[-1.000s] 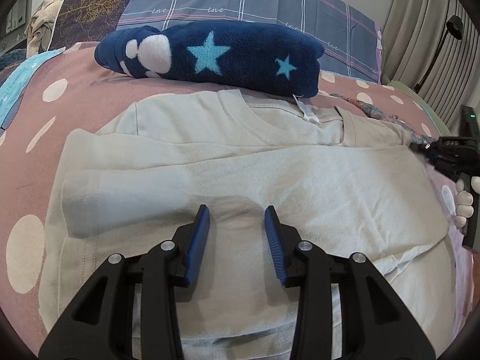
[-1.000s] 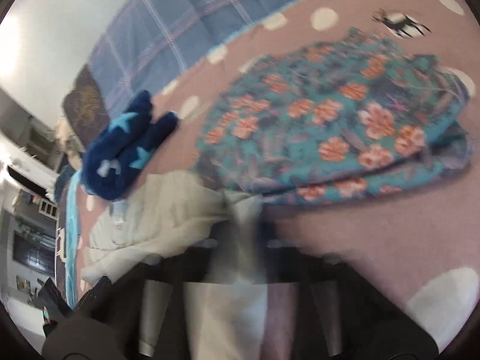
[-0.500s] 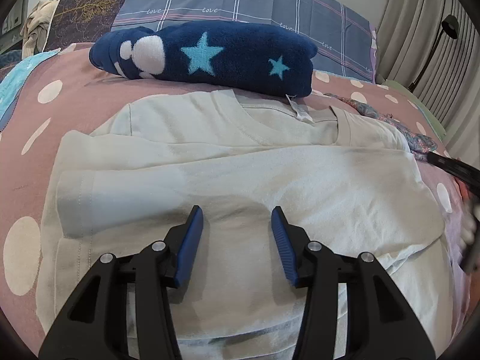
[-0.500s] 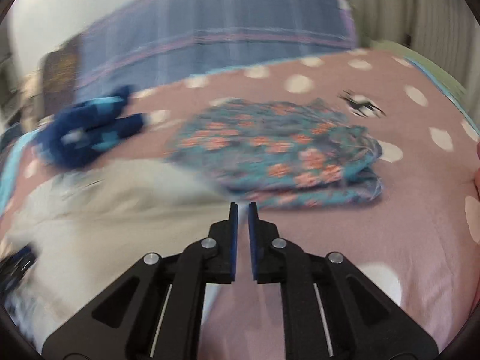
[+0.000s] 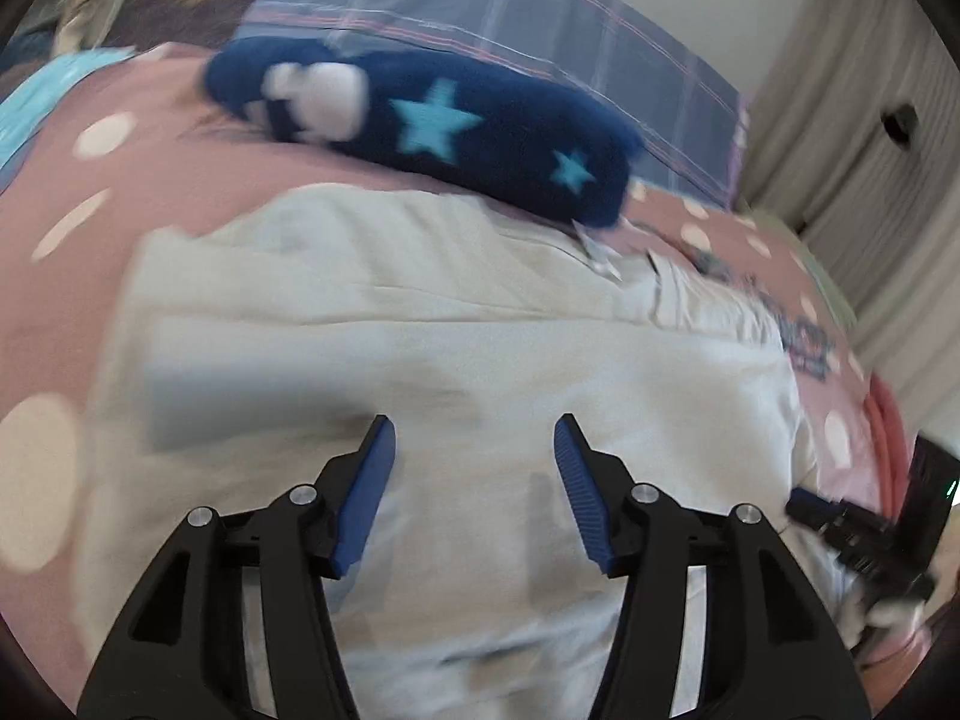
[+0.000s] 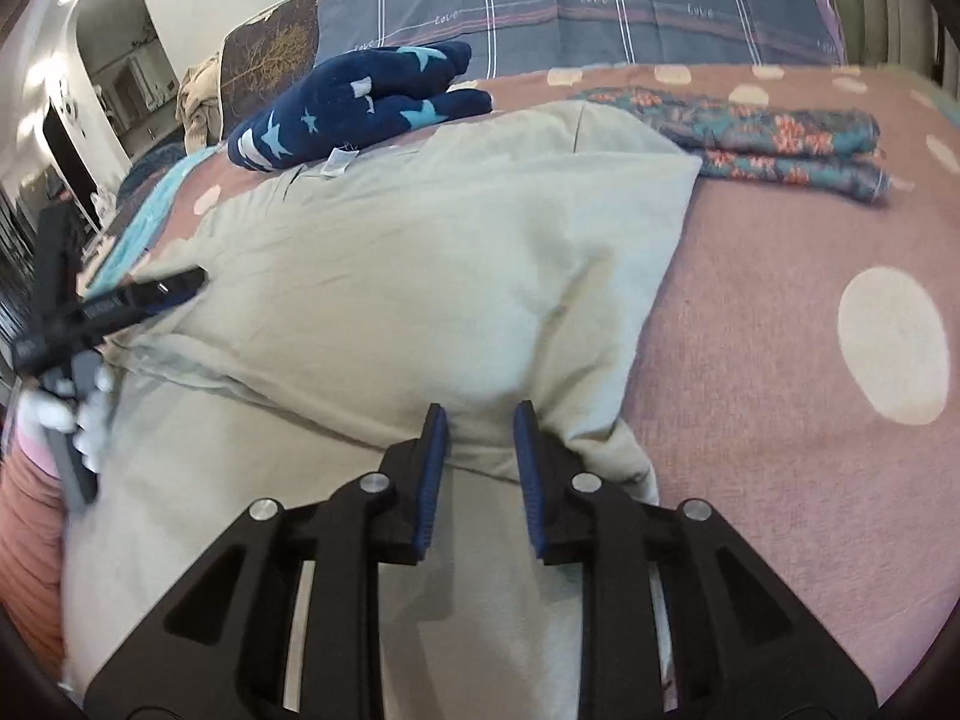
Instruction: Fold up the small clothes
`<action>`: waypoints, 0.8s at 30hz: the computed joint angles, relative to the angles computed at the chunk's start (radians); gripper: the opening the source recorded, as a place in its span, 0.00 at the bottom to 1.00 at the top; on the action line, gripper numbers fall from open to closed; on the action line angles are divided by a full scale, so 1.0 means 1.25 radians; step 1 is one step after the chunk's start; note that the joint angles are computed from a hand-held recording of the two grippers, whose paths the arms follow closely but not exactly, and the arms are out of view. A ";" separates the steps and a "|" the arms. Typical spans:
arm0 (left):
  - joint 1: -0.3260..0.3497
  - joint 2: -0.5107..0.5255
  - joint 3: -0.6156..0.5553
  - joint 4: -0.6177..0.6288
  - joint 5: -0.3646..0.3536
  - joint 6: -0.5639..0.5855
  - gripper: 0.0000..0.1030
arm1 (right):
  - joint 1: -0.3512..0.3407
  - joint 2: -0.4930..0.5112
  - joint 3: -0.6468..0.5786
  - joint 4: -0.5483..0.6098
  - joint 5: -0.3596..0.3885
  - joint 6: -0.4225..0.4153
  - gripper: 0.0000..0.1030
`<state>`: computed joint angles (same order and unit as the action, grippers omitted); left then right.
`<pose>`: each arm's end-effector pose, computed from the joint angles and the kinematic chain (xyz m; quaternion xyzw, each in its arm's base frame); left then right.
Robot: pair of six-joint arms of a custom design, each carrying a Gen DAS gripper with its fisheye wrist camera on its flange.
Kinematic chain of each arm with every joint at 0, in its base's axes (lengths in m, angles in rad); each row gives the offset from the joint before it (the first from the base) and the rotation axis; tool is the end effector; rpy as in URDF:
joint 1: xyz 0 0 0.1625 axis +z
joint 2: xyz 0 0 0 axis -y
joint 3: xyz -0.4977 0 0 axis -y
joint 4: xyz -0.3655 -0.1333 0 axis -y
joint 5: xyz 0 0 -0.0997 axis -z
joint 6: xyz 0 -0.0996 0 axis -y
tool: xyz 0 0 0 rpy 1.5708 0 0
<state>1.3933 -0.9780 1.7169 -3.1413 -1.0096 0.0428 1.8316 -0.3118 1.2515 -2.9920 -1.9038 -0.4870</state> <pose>0.0637 -0.7000 0.3460 -0.0146 0.8860 -0.4043 0.2266 0.3091 -0.7676 -0.0172 0.3130 -0.9060 0.2155 0.1865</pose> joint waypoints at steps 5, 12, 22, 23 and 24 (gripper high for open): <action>-0.040 -0.074 0.110 -0.032 0.187 0.046 0.55 | 0.002 0.000 -0.008 0.002 -0.012 -0.014 0.23; -0.063 -0.055 0.166 -0.089 0.333 0.155 0.54 | 0.005 0.016 -0.013 -0.014 -0.021 -0.022 0.23; -0.099 -0.187 0.337 -0.044 0.328 -0.022 0.55 | 0.006 0.019 -0.015 -0.022 -0.021 -0.025 0.23; -0.094 -0.206 0.359 -0.041 0.307 -0.049 0.55 | 0.006 0.019 -0.014 -0.023 -0.023 -0.027 0.23; -0.090 -0.225 0.382 -0.053 0.283 -0.065 0.56 | 0.008 0.021 -0.015 -0.027 -0.029 -0.032 0.23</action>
